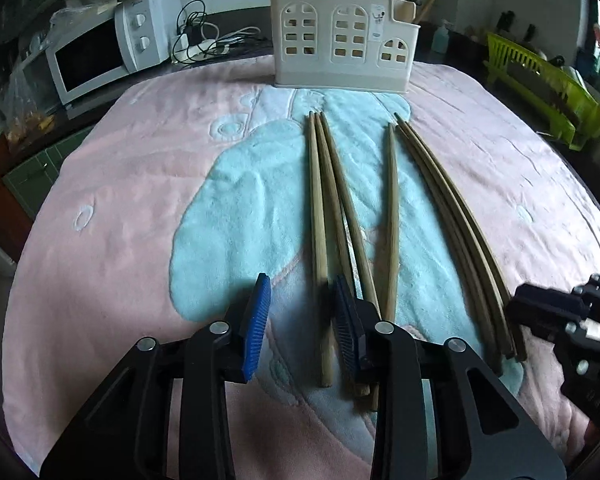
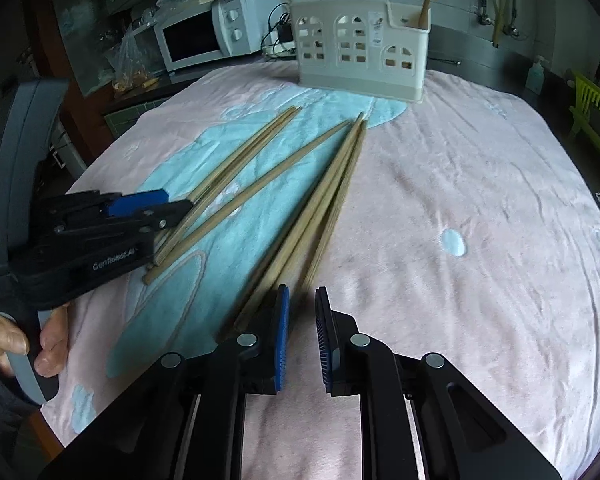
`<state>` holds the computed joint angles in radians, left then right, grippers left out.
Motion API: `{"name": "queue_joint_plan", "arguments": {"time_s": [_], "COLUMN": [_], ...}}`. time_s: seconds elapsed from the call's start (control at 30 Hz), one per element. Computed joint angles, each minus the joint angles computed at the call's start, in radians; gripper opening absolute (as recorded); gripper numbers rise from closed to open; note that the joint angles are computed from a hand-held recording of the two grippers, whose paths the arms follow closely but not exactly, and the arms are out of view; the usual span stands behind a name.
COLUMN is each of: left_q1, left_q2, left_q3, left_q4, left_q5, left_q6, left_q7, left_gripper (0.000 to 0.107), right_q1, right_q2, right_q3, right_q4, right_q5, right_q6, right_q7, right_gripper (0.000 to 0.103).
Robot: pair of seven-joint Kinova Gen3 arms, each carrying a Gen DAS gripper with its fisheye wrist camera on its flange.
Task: Organize utensils
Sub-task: 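Close the left gripper on a chopstick while the right gripper grasps another, then lift both chopsticks and carry them toward the white holder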
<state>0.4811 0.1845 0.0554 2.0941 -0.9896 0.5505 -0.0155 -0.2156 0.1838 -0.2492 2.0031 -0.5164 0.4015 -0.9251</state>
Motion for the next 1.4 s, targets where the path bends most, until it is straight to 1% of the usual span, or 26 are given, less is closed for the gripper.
{"name": "queue_joint_plan", "arguments": {"time_s": [0.03, 0.07, 0.13, 0.2, 0.3, 0.33, 0.4, 0.53, 0.63, 0.7, 0.73, 0.77, 0.8, 0.87, 0.97, 1.1, 1.23, 1.3, 1.4], "left_q1": [-0.004, -0.009, -0.011, -0.010, -0.008, -0.003, 0.001, -0.008, -0.017, -0.021, -0.025, -0.032, -0.042, -0.047, -0.035, -0.020, -0.033, -0.047, -0.070], "left_q2": [-0.004, -0.010, -0.011, -0.011, -0.007, -0.005, 0.000, -0.007, -0.015, -0.015, -0.019, -0.026, -0.036, -0.046, -0.053, -0.082, -0.115, -0.128, -0.140], "left_q3": [-0.004, -0.008, -0.007, -0.005, -0.004, -0.004, 0.000, -0.001, 0.000, 0.003, 0.003, 0.001, -0.002, -0.007, 0.000, 0.022, 0.060, 0.080, 0.100], "left_q4": [0.006, 0.013, 0.016, 0.018, 0.017, 0.018, 0.013, 0.024, 0.034, 0.032, 0.035, 0.040, 0.048, 0.056, 0.062, 0.082, 0.100, 0.104, 0.101], "left_q5": [-0.001, -0.003, -0.008, -0.018, -0.031, -0.040, -0.046, -0.053, -0.058, -0.051, -0.047, -0.043, -0.039, -0.049, -0.088, -0.203, -0.319, -0.361, -0.392], "left_q6": [-0.008, -0.016, -0.009, -0.002, 0.000, 0.004, 0.017, -0.005, -0.025, -0.024, -0.031, -0.046, -0.070, -0.091, -0.076, -0.045, -0.017, -0.002, 0.009], "left_q7": [0.007, 0.012, 0.017, 0.031, 0.063, 0.083, 0.095, 0.104, 0.106, 0.090, 0.086, 0.083, 0.080, 0.093, 0.131, 0.242, 0.349, 0.386, 0.408], "left_gripper": [0.025, 0.024, 0.015, 0.014, 0.014, 0.014, 0.014, 0.014, 0.014, 0.013, 0.011, 0.008, 0.007, 0.007, 0.007, 0.006, 0.006, 0.006, 0.006], "right_q1": [-0.006, -0.020, -0.022, 0.013, 0.042, 0.040, 0.011, -0.011, 0.026, 0.024, 0.025, 0.030, 0.036, 0.043, 0.052, 0.051, 0.037, 0.030, 0.014], "right_q2": [-0.004, -0.009, -0.011, -0.006, -0.002, -0.001, -0.008, -0.011, -0.006, -0.012, -0.019, -0.024, -0.030, -0.055, -0.087, -0.124, -0.150, -0.157, -0.156], "right_q3": [-0.001, 0.004, 0.003, -0.013, -0.020, -0.017, -0.003, 0.001, -0.019, -0.011, -0.008, -0.008, -0.008, -0.007, 0.000, 0.021, 0.052, 0.070, 0.089], "right_q4": [0.009, 0.019, 0.023, 0.016, 0.013, 0.011, 0.020, 0.036, 0.028, 0.029, 0.032, 0.031, 0.032, 0.043, 0.054, 0.061, 0.054, 0.045, 0.028], "right_q5": [0.007, 0.024, 0.032, -0.013, -0.066, -0.069, -0.043, -0.001, -0.033, -0.030, -0.028, -0.034, -0.043, -0.061, -0.110, -0.203, -0.321, -0.392, -0.449], "right_q6": [-0.016, -0.036, -0.043, -0.023, -0.006, -0.004, -0.023, -0.069, -0.049, -0.048, -0.052, -0.048, -0.048, -0.063, -0.076, -0.099, -0.102, -0.098, -0.098], "right_q7": [-0.005, -0.014, -0.023, 0.007, 0.041, 0.043, 0.016, -0.010, 0.019, 0.013, 0.012, 0.017, 0.025, 0.050, 0.109, 0.216, 0.346, 0.419, 0.475], "right_gripper": [0.014, 0.014, 0.014, 0.012, 0.011, 0.011, 0.012, 0.013, 0.011, 0.010, 0.010, 0.010, 0.009, 0.009, 0.007, 0.007, 0.007, 0.007, 0.007]}}
